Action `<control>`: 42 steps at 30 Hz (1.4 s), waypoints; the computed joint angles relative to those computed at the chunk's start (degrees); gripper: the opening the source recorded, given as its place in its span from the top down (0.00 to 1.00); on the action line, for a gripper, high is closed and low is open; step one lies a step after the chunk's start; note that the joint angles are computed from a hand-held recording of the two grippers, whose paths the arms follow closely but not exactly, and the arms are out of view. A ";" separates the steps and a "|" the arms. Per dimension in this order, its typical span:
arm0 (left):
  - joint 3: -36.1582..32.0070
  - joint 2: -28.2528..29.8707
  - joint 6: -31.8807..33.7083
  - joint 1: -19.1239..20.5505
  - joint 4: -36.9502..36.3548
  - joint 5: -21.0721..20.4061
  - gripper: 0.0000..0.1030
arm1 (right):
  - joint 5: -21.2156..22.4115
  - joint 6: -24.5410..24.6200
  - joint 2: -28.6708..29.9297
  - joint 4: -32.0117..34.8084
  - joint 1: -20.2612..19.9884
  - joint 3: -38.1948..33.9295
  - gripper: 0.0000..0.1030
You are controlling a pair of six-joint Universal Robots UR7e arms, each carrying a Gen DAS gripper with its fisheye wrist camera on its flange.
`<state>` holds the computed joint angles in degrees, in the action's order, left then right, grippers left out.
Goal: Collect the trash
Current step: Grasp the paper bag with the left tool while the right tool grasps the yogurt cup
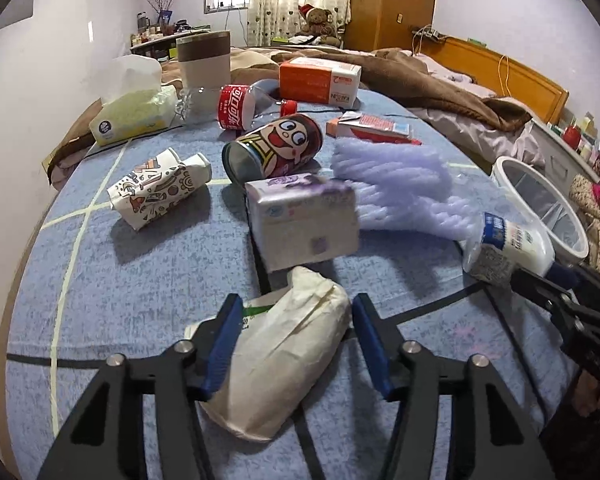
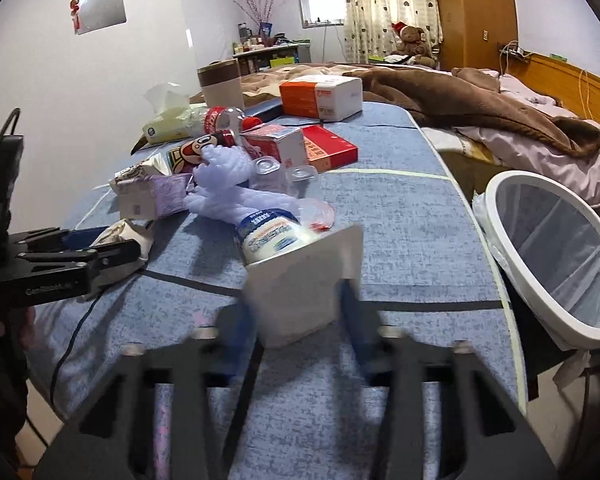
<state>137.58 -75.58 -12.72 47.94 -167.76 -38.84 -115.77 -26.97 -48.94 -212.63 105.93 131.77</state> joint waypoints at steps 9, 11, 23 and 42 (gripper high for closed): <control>1.72 -0.64 -3.78 -2.20 1.28 0.71 0.57 | 4.07 -1.60 -2.23 -0.36 -1.48 1.71 0.83; 2.05 -0.32 -5.18 -2.79 1.87 2.21 0.57 | 4.91 -1.40 -2.94 0.46 -1.97 1.91 0.83; 2.83 0.42 -7.35 -2.37 2.22 4.11 0.34 | 13.81 -9.53 -6.11 2.55 -5.04 1.09 0.21; 2.61 0.00 -9.08 -3.49 4.29 3.27 0.55 | 14.99 -13.49 -5.61 17.72 -7.09 -3.57 0.35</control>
